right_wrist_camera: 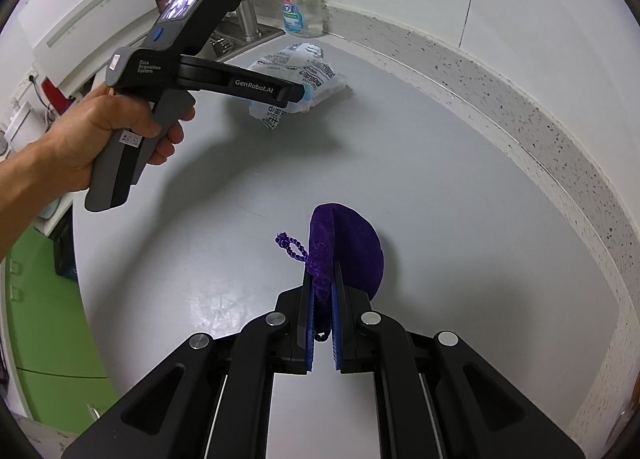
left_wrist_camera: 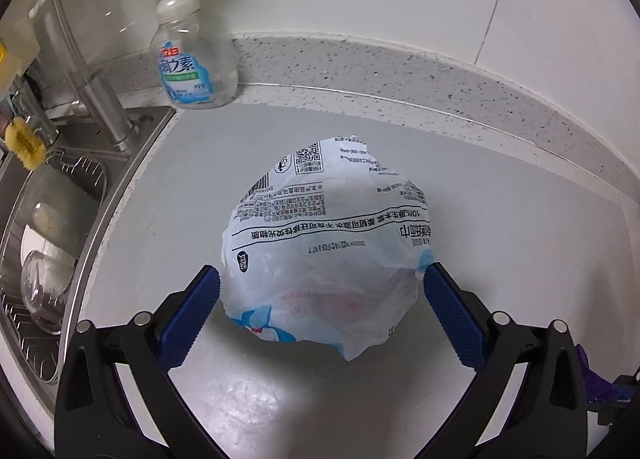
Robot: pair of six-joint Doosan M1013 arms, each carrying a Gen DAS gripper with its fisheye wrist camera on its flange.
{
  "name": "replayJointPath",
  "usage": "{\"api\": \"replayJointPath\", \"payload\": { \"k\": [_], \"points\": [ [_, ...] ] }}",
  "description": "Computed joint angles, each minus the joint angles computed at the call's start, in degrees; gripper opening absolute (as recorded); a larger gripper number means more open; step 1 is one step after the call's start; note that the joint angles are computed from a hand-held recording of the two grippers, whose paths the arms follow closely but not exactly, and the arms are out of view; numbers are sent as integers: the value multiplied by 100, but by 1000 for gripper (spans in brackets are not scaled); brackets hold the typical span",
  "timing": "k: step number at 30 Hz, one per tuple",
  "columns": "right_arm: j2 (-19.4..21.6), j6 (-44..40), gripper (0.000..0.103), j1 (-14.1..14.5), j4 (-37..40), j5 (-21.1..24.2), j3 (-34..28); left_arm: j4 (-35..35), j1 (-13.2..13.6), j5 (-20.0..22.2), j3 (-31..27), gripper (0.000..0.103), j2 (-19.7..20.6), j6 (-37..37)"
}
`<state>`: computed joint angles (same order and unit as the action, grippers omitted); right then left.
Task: Collect trash
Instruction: 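Reach the left tool to the white plastic bag and grasp it, then carry the purple pouch and white plastic bag down toward the pink bin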
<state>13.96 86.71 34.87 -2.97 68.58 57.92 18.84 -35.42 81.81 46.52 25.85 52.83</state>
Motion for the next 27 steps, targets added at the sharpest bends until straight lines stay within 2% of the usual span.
{"api": "replayJointPath", "payload": {
  "k": [2, 5, 6, 8, 12, 19, 27],
  "points": [
    [-14, 26, 6, 2, -18, -8, 24, -34, -7, 130, -92, 65, 67, 125],
    [-42, 61, 6, 1, -26, -21, 74, 24, -58, 99, -82, 45, 65, 118],
    [-52, 61, 6, -3, -20, -22, 89, 29, -67, 97, -86, 34, 66, 127],
    [-57, 65, 6, 0, -24, -9, 89, 70, -102, 132, -116, 24, 72, 147],
    [-83, 51, 6, 8, 6, -54, 118, 133, -162, 72, -22, 20, -22, 97],
    [-108, -65, 6, 54, 83, -148, 141, 383, -348, 76, 218, 19, -324, -173],
    [-228, -263, 6, 213, 166, -330, 289, 756, -733, 277, 664, 19, -849, -673]
  ]
}}
